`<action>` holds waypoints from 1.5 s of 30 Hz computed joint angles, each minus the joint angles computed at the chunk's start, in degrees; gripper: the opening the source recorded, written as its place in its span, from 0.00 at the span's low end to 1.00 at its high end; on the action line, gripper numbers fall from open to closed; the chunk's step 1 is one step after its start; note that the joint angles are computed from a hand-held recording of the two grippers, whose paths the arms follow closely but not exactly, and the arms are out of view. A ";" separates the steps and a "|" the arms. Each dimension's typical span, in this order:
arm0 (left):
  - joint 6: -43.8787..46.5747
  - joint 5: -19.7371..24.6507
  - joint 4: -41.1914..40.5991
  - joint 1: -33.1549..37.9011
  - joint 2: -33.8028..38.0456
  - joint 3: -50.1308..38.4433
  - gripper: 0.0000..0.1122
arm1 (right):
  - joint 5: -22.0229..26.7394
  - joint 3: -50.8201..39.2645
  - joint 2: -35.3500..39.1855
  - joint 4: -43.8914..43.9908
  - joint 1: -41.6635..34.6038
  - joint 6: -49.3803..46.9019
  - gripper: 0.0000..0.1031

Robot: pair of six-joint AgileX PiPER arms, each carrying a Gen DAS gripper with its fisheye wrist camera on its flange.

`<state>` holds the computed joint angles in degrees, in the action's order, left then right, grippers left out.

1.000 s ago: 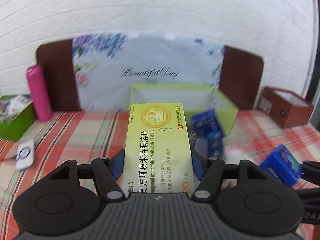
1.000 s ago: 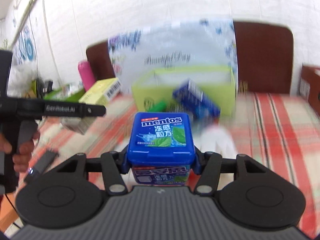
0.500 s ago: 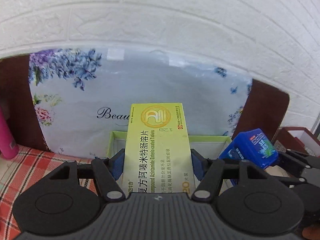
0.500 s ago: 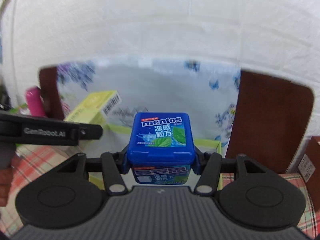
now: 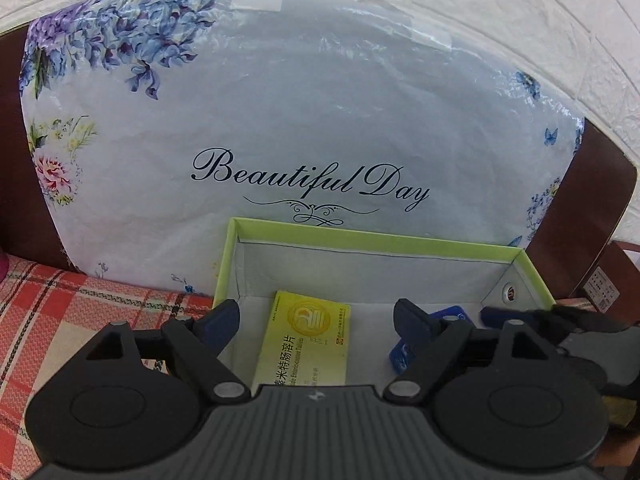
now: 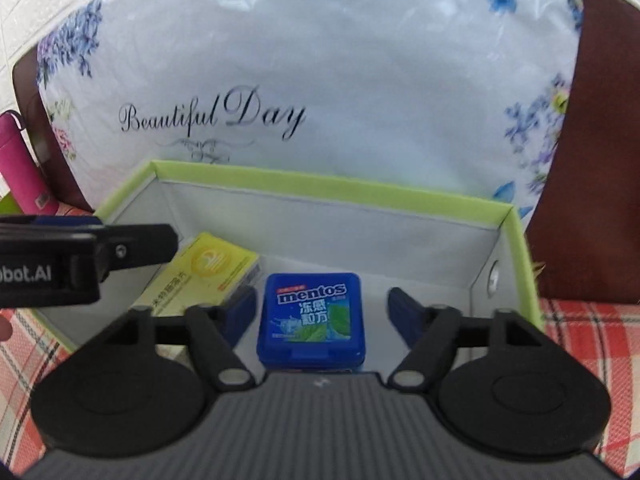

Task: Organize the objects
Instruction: 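Withdraw both tools from the lime-green box back over the table, then grasp the tall teal box with the right tool while the left tool grasps the tan box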

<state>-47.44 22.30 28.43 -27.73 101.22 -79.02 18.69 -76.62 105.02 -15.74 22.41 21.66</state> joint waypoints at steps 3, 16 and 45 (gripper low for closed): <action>-5.35 2.28 3.90 -1.95 -3.44 1.18 0.78 | -2.46 4.22 -5.28 -6.54 -0.03 7.10 0.95; -34.83 17.62 25.68 -22.36 -22.62 19.16 0.80 | -5.00 34.33 -43.84 -39.52 2.95 48.34 1.00; -65.01 21.96 34.36 -36.71 -31.80 44.90 0.80 | 29.86 47.62 -31.23 -66.07 47.05 88.64 0.91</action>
<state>-112.45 44.26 62.79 -64.44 69.41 -34.11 48.54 -29.01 73.79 -81.81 69.47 110.30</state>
